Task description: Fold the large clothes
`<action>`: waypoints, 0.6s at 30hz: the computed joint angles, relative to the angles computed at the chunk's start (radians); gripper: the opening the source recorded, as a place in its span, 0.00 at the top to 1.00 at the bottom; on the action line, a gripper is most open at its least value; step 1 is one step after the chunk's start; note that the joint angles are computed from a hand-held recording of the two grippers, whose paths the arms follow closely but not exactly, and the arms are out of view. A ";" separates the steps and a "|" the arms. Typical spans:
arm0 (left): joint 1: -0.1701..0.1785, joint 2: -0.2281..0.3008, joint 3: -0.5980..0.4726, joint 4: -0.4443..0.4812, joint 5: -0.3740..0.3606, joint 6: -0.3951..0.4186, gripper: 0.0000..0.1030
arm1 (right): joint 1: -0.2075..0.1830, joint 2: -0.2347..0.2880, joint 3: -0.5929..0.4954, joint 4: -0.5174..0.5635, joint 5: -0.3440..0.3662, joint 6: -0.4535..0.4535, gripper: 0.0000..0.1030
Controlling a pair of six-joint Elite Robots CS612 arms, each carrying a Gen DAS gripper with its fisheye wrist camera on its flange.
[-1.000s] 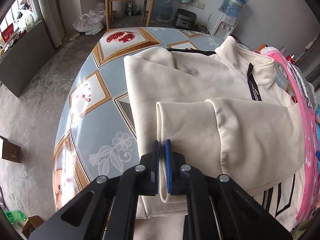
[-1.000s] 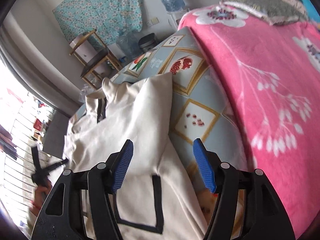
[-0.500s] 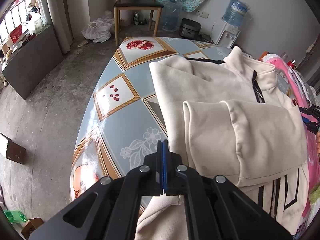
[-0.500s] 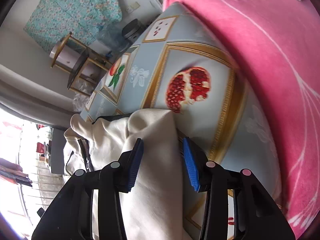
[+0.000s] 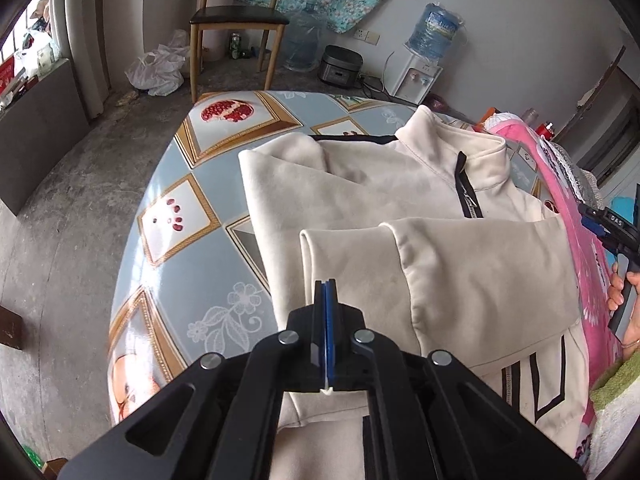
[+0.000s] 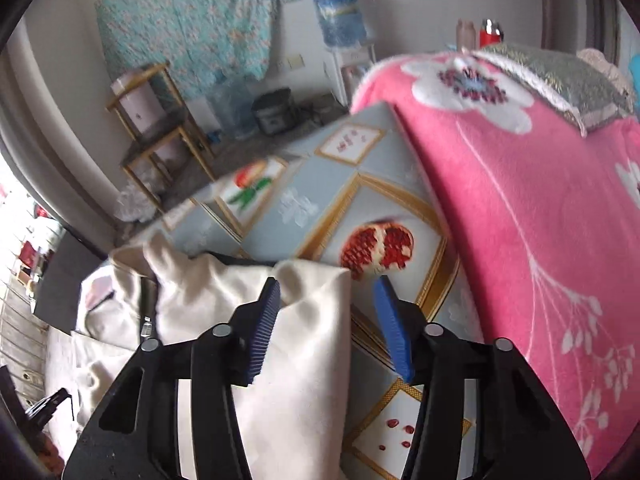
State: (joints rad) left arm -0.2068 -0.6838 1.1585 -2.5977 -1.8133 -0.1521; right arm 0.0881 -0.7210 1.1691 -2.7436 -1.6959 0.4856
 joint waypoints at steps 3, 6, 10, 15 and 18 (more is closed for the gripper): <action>0.011 0.039 -0.074 0.082 -0.051 -0.046 0.97 | 0.004 -0.022 0.027 -0.023 0.062 -0.019 0.52; 0.023 0.080 -0.147 0.160 -0.107 -0.098 0.91 | 0.010 -0.041 0.065 -0.039 0.140 -0.033 0.50; 0.040 0.112 -0.202 0.213 -0.184 -0.147 0.91 | 0.020 -0.055 0.102 -0.041 0.190 -0.038 0.50; 0.048 0.127 -0.233 0.250 -0.227 -0.178 0.91 | 0.025 -0.065 0.133 -0.040 0.239 -0.030 0.49; 0.049 0.128 -0.238 0.270 -0.233 -0.191 0.88 | 0.026 -0.068 0.142 -0.048 0.267 -0.033 0.37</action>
State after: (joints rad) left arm -0.1581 -0.5561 0.9202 -2.3280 -2.0461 -0.3429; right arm 0.1144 -0.7889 1.3112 -2.7916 -1.4291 0.4521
